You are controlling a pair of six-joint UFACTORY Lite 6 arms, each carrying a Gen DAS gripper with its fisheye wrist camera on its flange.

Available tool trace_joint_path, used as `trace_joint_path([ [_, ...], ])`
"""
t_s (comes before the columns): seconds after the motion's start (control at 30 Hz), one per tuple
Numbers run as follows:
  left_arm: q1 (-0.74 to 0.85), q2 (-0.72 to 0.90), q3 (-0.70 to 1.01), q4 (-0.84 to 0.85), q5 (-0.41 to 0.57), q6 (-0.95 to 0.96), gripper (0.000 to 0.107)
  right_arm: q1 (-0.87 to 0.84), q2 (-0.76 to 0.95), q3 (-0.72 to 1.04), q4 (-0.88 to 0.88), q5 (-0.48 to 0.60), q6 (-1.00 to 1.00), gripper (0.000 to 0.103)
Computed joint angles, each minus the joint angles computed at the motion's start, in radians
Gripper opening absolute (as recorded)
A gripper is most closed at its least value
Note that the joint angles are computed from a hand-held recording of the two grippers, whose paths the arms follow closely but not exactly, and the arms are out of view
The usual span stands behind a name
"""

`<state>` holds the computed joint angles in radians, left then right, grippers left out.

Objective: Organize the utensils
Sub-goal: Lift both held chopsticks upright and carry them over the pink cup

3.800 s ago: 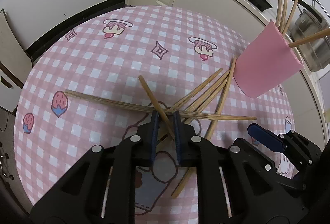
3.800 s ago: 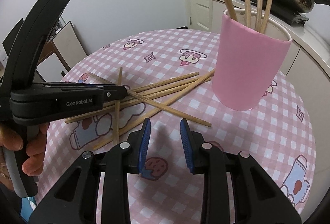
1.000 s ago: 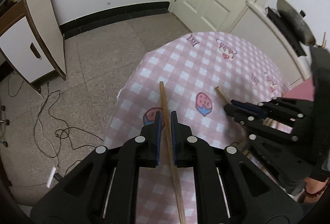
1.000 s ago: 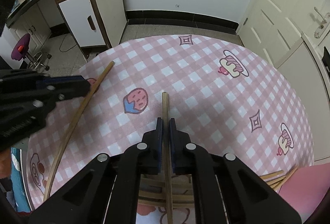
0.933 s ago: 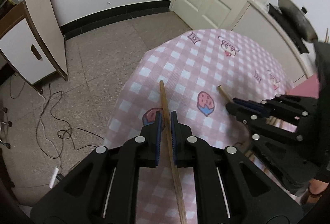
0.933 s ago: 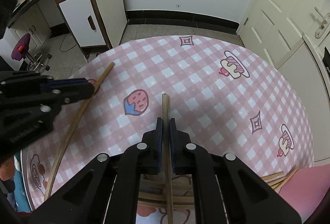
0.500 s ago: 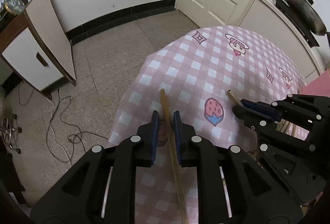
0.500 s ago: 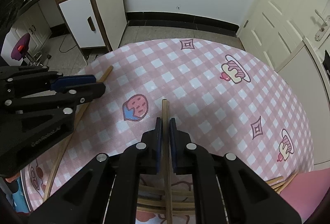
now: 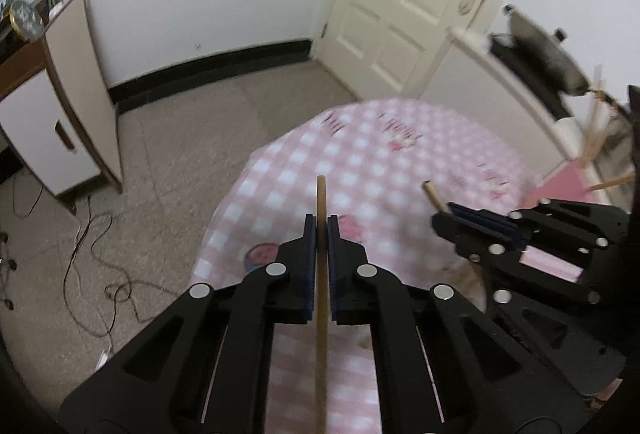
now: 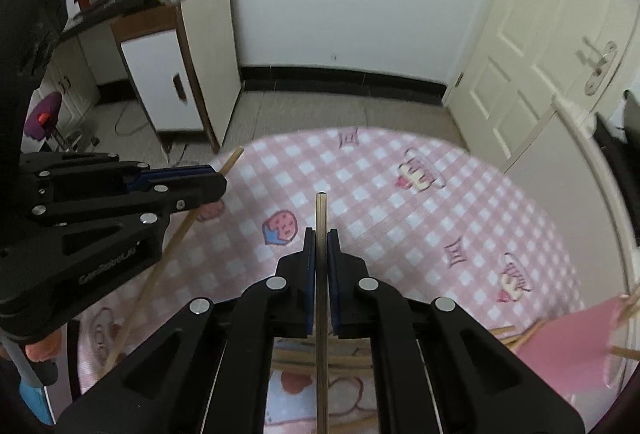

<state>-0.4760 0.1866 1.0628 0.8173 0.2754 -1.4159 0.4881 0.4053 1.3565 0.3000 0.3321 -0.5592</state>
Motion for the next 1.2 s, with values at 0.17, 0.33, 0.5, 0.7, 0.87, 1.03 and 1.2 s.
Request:
trace_joint_path([
  [0.17, -0.092, -0.156, -0.026, 0.059, 0.061, -0.076, 0.005, -0.034, -0.210, -0.153, 0.107, -0.030, -0.098, 0.004],
  [0.33, -0.215, -0.252, -0.009, 0.139, 0.155, -0.163, 0.005, -0.100, -0.413, -0.269, 0.245, -0.008, -0.220, 0.004],
  [0.5, -0.361, -0.278, 0.048, 0.206, 0.257, -0.237, 0.005, -0.218, -0.600, -0.362, 0.444, 0.071, -0.409, 0.004],
  [0.7, -0.491, -0.212, 0.187, 0.224, 0.334, -0.234, 0.005, -0.375, -0.701, -0.403, 0.587, 0.199, -0.541, 0.004],
  [0.87, -0.563, -0.110, 0.314, 0.207, 0.380, -0.206, 0.005, -0.457, -0.732, -0.433, 0.634, 0.260, -0.592, 0.004],
  [1.03, -0.595, -0.039, 0.409, 0.191, 0.405, -0.171, 0.005, -0.540, -0.791, -0.462, 0.677, 0.306, -0.652, 0.004],
  [1.2, -0.604, 0.040, 0.551, 0.169, 0.425, -0.105, 0.005, -0.638, -0.820, -0.431, 0.689, 0.376, -0.686, 0.004],
])
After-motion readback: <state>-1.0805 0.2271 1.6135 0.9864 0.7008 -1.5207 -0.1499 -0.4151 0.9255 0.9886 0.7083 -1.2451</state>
